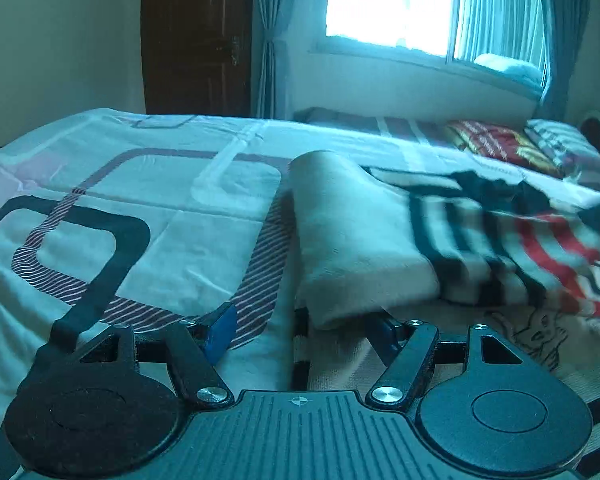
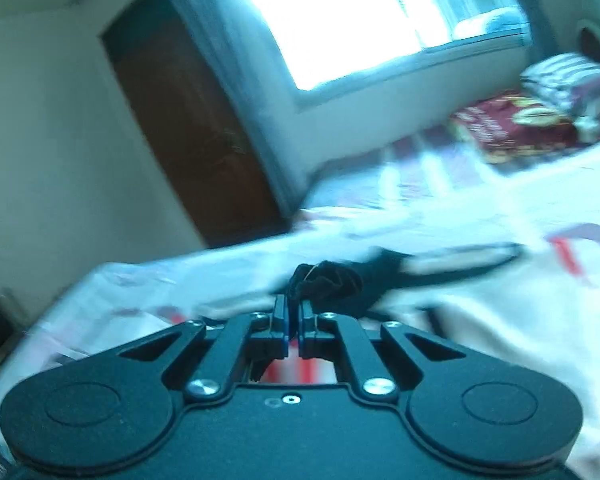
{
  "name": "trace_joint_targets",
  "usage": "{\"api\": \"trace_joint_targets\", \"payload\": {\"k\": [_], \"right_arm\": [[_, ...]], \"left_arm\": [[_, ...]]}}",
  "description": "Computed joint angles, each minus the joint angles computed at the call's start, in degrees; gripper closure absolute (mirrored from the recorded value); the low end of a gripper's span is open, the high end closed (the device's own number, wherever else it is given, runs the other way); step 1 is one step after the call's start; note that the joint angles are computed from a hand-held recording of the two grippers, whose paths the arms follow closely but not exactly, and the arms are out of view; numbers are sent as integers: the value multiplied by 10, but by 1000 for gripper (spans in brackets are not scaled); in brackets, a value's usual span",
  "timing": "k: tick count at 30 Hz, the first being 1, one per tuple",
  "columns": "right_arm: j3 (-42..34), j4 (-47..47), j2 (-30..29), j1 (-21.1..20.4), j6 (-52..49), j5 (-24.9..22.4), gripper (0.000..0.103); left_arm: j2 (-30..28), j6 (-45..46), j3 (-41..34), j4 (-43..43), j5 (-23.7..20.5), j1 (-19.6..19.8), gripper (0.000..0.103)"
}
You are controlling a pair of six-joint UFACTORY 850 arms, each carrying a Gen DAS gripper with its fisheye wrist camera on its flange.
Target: Fold small clothes
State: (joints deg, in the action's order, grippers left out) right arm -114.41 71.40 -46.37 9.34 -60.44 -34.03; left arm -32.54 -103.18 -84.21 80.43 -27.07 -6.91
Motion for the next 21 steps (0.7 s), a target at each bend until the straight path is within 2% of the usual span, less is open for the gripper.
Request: {"api": "trace_joint_targets", "payload": {"k": [2, 3, 4, 6, 8, 9, 10, 12, 15, 17, 18, 19, 21], "right_arm": [[2, -27, -3, -8, 37, 5, 98], [-2, -40, -7, -11, 50, 5, 98], [0, -44, -8, -15, 57, 2, 98], [-4, -54, -12, -20, 70, -11, 98], [-6, -63, -15, -29, 93, -34, 88], [-18, -67, -23, -32, 121, -48, 76], [-22, -66, -28, -41, 151, -71, 71], [-56, -71, -55, -50, 226, -119, 70], [-81, -51, -79, -59, 292, -144, 72], [-77, -50, -81, -54, 301, -132, 80], [-84, -59, -83, -52, 298, -128, 92], [-80, -63, -79, -49, 278, -117, 96], [-52, -39, -56, -46, 205, -95, 97]], "left_arm": [[3, -11, 4, 5, 12, 4, 34], [6, -20, 7, 13, 17, 5, 42], [8, -20, 10, 16, 26, 7, 46], [7, 2, 8, 12, 26, 7, 46], [3, 39, 1, -13, 29, 6, 46], [1, 49, -2, -24, 31, 6, 46], [1, 49, -3, -26, 34, 7, 46], [2, 49, -1, -27, 39, 9, 46], [6, 36, 3, -16, 47, 11, 46], [7, 12, 5, 6, 58, 14, 46], [5, 26, 0, -5, 57, 14, 46], [3, 26, -2, -4, 58, 15, 52], [2, 34, -4, -26, 74, 20, 57]]}}
